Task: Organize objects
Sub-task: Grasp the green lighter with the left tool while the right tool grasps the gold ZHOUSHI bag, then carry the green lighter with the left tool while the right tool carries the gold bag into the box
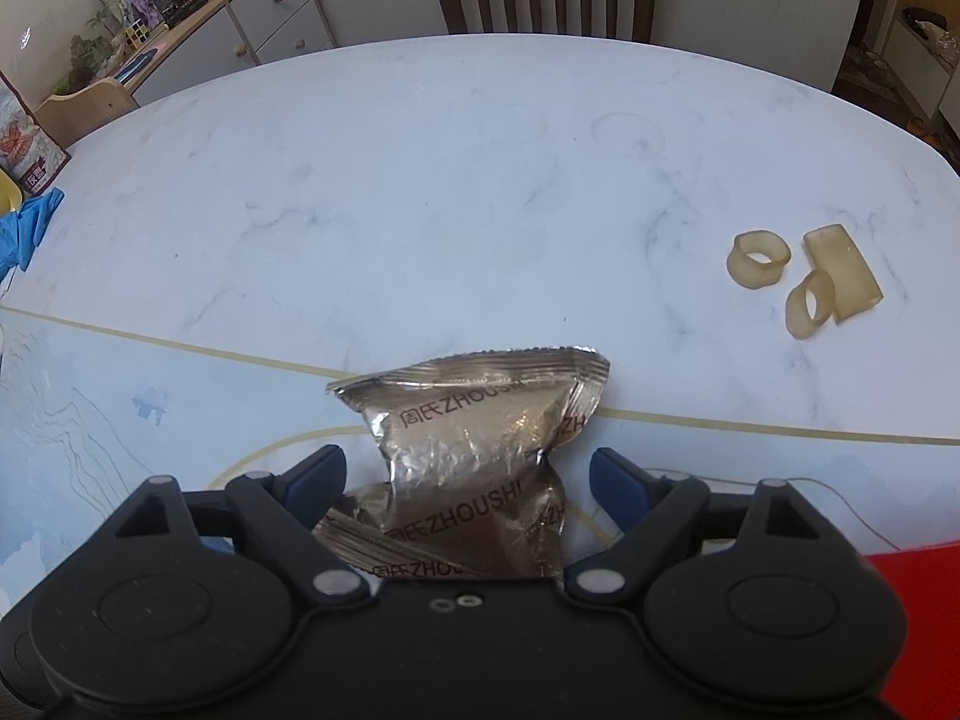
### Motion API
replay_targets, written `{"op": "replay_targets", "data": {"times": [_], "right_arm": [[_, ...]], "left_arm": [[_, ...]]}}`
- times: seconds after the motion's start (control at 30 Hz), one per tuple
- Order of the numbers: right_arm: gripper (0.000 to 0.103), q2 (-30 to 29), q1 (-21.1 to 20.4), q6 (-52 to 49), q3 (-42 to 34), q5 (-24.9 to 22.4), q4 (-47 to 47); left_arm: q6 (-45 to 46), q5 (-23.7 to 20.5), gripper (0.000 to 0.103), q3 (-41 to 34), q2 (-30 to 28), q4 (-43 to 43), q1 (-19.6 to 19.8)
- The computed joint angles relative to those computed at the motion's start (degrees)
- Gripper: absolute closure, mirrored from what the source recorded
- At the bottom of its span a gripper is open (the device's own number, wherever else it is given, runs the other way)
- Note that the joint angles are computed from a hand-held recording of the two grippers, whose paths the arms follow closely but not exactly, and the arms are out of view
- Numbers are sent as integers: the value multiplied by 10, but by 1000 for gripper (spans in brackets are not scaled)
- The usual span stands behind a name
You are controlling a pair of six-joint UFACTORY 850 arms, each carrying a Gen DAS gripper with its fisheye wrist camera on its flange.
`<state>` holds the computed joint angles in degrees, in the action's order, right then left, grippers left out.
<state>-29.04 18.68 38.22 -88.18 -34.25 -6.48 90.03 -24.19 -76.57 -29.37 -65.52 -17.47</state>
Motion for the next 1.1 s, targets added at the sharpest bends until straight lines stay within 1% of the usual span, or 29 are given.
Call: {"op": "replay_targets", "data": {"times": [0.03, 0.07, 0.2, 0.27, 0.37, 0.43, 0.53, 0.8, 0.93, 1.1], "right_arm": [[20, 0, 0, -3, 0, 0, 2], [21, -1, 0, -3, -1, -1, 1], [26, 0, 1, -11, 0, -3, 7], [32, 0, 2, -11, 0, -3, 4], [46, 2, 3, -2, 0, -6, -9], [52, 5, 3, 1, 2, -8, -10], [58, 12, 6, 9, 10, -5, -13], [60, 43, 13, 28, 38, 2, -7], [60, 65, 18, 45, 55, 4, -8], [60, 101, 24, 70, 79, 6, -15]], "left_arm": [[7, 0, 19, 1, 1, -7, 0], [8, 1, 21, 1, 1, -8, 0], [5, -4, 21, -3, -1, -7, 1], [-2, -3, 21, -3, -2, -2, 1], [-25, -9, 21, -8, -3, 9, 3], [-41, -12, 21, -11, -4, 16, 4], [-64, -12, 21, -14, -3, 23, 7], [-81, -17, 21, -6, 11, 22, 18], [-140, -11, 21, -6, 19, 69, 23], [-134, -13, 21, 7, 44, 53, 31]]}}
